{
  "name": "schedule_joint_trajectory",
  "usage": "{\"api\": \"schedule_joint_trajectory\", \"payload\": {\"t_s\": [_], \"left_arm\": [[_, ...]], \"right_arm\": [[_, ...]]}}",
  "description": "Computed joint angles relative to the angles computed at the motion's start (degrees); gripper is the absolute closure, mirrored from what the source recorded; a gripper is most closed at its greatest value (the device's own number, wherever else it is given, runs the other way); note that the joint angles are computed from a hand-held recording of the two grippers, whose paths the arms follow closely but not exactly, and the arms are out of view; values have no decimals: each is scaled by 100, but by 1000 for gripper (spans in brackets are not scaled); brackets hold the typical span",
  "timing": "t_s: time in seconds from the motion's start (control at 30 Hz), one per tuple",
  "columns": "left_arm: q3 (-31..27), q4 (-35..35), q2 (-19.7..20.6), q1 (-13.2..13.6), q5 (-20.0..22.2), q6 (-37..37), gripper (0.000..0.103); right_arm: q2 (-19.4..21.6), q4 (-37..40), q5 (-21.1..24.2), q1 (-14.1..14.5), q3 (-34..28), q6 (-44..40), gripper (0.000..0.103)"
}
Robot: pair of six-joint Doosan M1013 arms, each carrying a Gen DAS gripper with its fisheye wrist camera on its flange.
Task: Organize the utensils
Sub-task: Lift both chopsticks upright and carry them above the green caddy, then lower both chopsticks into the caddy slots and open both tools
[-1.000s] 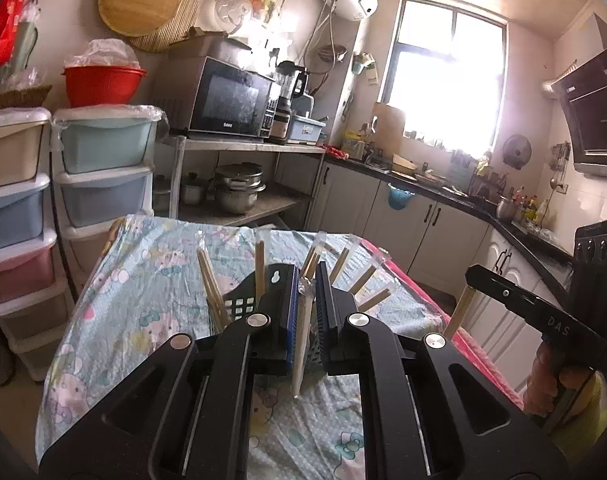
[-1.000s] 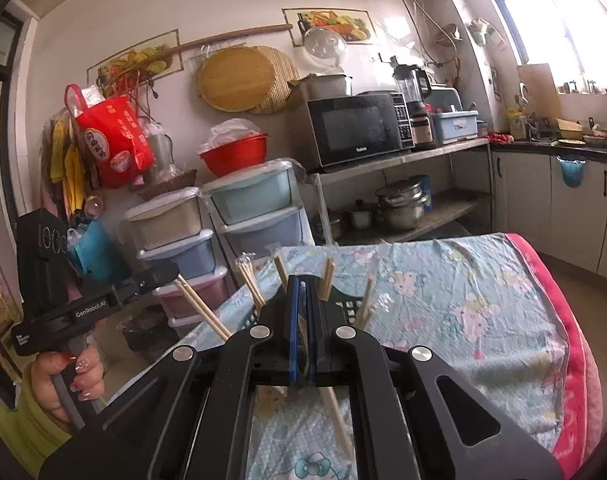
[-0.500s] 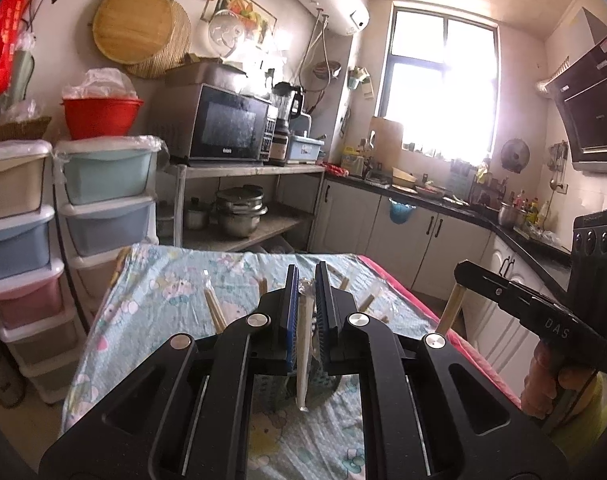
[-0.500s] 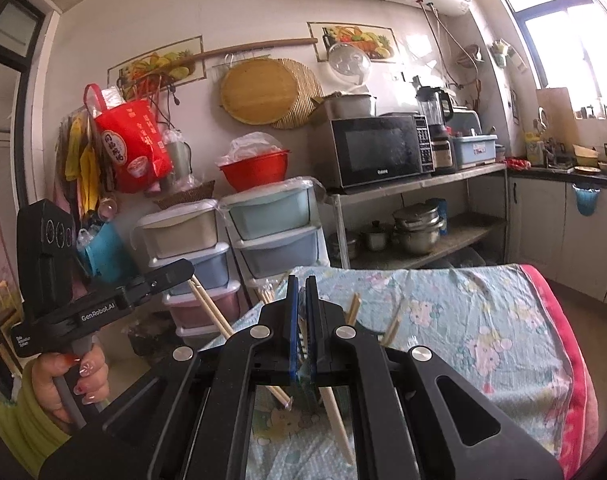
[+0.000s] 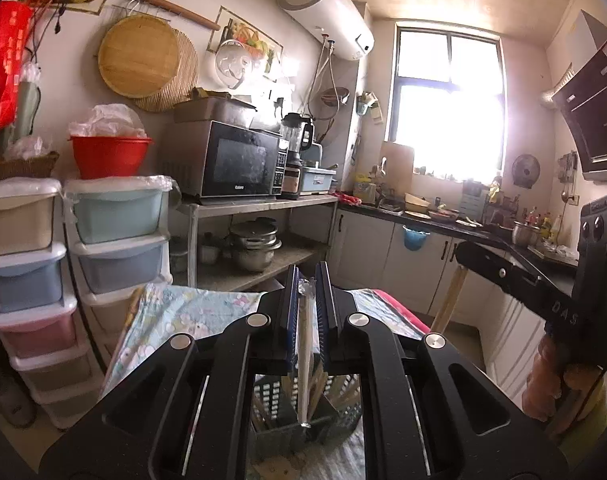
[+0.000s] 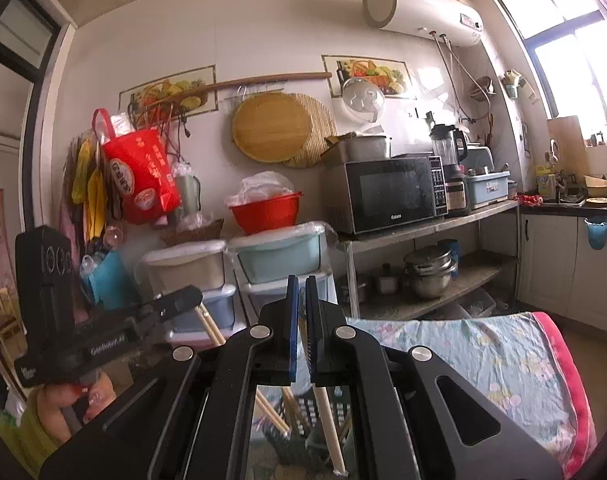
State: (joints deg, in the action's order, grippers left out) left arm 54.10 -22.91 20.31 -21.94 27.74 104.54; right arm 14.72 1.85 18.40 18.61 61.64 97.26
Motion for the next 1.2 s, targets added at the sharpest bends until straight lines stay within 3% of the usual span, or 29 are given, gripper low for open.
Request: {"api": "schedule_joint_trajectory", "payload": {"t_s": [0.27, 0.5, 0.8, 0.9, 0.93, 1.07, 1.13, 1.2], "left_arm": [[-351, 646, 252, -46, 100, -549, 98], [-497, 877, 455, -38, 328, -855, 98], [-530, 832, 611, -29, 491, -966, 97], [-549, 788, 647, -12, 627, -990, 88], [-537, 810, 650, -12, 646, -1024, 79], [-488, 866, 646, -12, 718, -1131, 67], [-453, 825, 632, -4, 753, -1135, 54], [-359, 846, 585, -9, 713, -1136, 46]], "right_arm": [[296, -310, -2, -58, -412, 345, 99], [649, -741, 533, -93, -815, 864, 99], [877, -613, 869, -163, -941, 956, 94], [866, -767, 924, -162, -885, 1159, 70], [844, -738, 905, -171, -835, 1164, 69], [783, -800, 934, -176, -707, 1285, 64], [746, -793, 957, -182, -638, 1276, 61], [701, -913, 968, -176, -557, 1367, 59]]}}
